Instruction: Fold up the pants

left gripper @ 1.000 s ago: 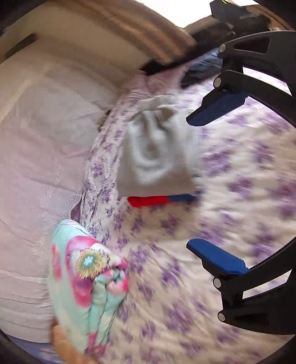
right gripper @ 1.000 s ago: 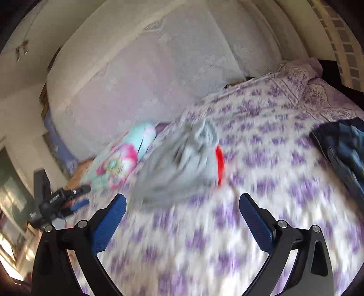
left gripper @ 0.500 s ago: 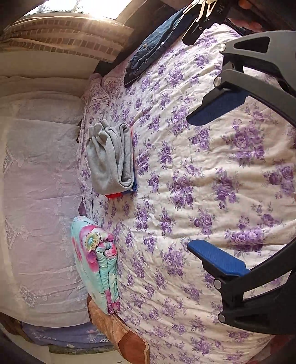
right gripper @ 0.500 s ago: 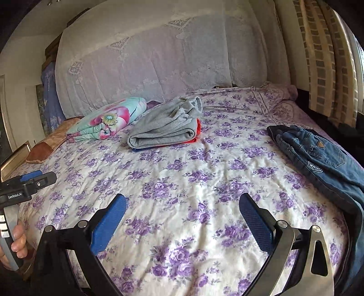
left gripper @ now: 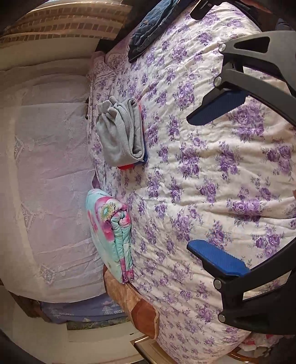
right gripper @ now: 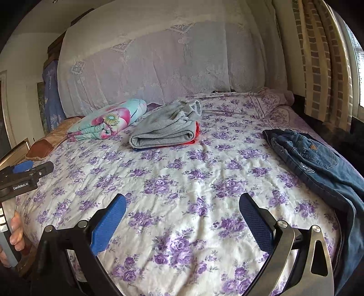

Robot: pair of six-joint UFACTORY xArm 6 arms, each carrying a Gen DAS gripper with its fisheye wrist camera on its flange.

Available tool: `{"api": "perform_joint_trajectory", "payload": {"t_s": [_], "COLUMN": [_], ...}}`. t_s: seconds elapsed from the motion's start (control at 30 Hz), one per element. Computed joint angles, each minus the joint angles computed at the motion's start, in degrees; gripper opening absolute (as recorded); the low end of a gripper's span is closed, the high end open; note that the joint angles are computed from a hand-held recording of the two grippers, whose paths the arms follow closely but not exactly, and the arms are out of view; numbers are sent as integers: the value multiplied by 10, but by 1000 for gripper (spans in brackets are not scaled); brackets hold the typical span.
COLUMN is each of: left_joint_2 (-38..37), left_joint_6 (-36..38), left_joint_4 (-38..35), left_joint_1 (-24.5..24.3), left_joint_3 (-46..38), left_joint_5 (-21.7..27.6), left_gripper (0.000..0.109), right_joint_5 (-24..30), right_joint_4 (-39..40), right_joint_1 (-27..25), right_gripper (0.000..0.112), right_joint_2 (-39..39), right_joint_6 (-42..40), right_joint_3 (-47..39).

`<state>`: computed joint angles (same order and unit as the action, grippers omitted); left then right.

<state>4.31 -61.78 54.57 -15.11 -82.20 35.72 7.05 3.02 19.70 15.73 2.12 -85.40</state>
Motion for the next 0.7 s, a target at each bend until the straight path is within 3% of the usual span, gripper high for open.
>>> {"api": "perform_joint_trajectory", "payload": {"t_s": [0.17, 0.33, 0.7], "left_joint_2": [-1, -2, 7], "left_joint_6": [17, -4, 27], "left_joint_4": [-21, 11, -33], "left_joint_1": [2, 1, 13], "left_joint_3": [5, 10, 5], "left_joint_5": [-22, -34, -27], "left_gripper": [98, 98, 98], "right_joint_5": [2, 0, 6], "right_joint_4": [23, 25, 25], "right_joint_1": [2, 0, 0], "right_gripper": [100, 100, 100], "right_joint_2": [-3, -6, -1], "right_joint_6": [-19, -18, -18], "right_joint_3": [6, 12, 8]}}
